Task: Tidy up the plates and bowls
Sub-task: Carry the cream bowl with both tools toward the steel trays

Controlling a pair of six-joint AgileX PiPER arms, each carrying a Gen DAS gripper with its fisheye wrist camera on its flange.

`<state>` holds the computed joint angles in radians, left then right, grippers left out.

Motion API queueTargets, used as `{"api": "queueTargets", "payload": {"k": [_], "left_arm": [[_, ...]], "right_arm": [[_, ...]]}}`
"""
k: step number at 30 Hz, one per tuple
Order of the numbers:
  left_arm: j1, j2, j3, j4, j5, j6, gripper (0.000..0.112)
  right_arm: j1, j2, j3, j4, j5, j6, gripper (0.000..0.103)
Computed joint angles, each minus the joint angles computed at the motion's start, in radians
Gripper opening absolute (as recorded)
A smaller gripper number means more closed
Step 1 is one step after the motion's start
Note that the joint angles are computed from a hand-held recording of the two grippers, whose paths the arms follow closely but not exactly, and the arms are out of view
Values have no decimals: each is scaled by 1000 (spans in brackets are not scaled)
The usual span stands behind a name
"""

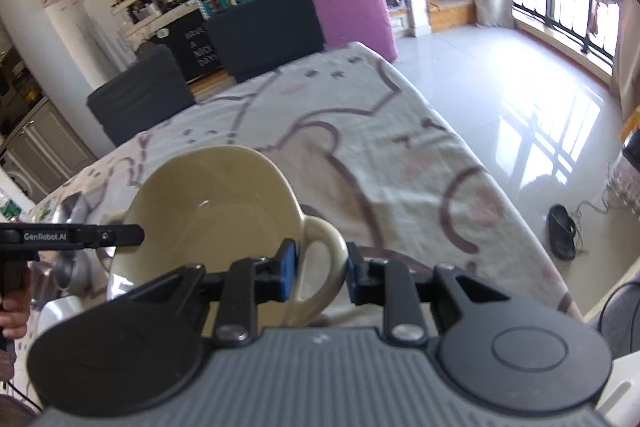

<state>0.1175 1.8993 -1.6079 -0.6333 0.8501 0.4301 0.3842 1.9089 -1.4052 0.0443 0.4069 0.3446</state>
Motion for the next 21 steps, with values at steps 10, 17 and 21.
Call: {"api": "queueTargets", "payload": {"k": [10, 17, 21], "left_arm": [[227, -253, 164, -40, 47, 66, 22], [449, -371, 240, -87, 113, 166, 22], [593, -400, 274, -127, 154, 249, 22]], "right_arm": [[171, -4, -176, -115, 116, 117, 30], [273, 72, -368, -87, 213, 76, 30], [328, 140, -496, -63, 281, 57, 30]]}}
